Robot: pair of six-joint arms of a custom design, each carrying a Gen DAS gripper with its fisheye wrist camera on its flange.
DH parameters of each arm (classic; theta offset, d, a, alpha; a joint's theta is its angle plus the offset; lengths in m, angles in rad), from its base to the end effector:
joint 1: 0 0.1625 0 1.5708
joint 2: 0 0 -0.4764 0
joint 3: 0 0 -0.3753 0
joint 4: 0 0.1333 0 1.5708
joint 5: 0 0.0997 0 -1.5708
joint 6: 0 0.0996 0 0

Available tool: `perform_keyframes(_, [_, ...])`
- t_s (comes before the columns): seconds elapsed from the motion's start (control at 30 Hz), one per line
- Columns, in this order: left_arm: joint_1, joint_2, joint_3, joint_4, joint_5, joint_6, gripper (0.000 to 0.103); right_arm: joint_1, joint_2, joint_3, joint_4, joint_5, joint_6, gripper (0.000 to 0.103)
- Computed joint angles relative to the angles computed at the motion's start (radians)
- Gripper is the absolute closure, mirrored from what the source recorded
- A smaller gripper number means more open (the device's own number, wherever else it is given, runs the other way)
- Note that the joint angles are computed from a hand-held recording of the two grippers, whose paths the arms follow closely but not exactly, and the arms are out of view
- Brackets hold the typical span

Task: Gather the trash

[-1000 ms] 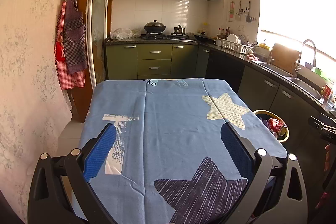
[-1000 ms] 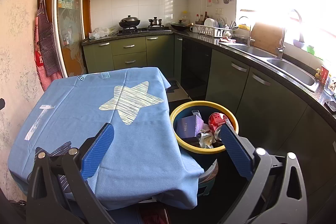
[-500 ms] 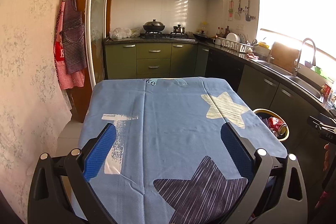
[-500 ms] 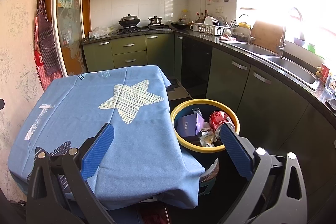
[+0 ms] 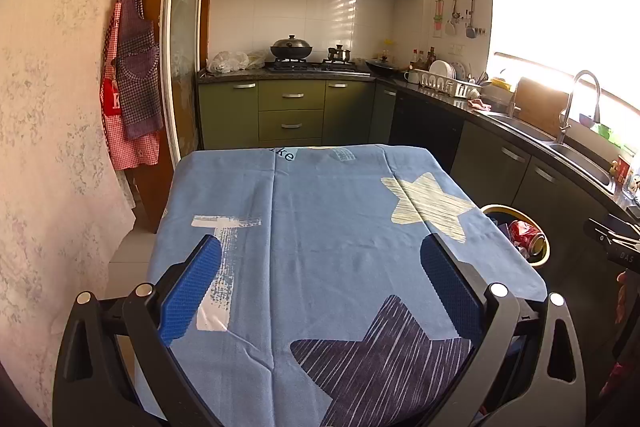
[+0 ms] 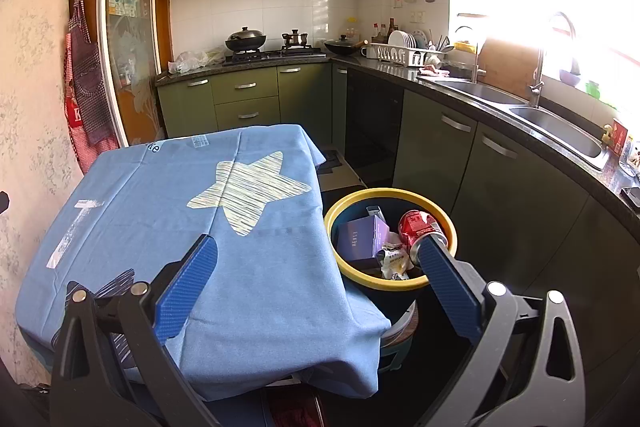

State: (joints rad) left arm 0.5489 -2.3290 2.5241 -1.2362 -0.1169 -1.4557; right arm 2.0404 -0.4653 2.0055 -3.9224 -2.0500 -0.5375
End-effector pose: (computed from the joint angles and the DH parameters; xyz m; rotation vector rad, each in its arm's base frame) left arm 0.0181 -0.2611 0.3752 0.0373 1.8816 -1.3766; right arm 0.3358 -0.4687 0.0126 0.9588 -2.2741 1.0333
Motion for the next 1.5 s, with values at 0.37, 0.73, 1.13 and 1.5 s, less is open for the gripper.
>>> perform_keyframes(0.37, [0.003,-0.003,0.007,-0.037,0.000,0.036,0.005,0.001,0.001,0.001,0.000,0.000,0.001,0.007])
perform_keyframes(0.73, [0.014,-0.008,0.029,-0.137,0.003,0.121,0.005,0.000,-0.001,-0.001,0.004,-0.001,0.003,0.007])
perform_keyframes(1.13, [0.015,-0.019,0.041,-0.161,0.004,0.150,0.005,-0.002,0.001,0.000,0.001,0.002,0.002,0.007])
perform_keyframes(1.5, [0.020,-0.029,0.078,-0.359,-0.005,0.312,0.005,-0.002,0.003,0.002,0.001,0.002,0.004,0.007])
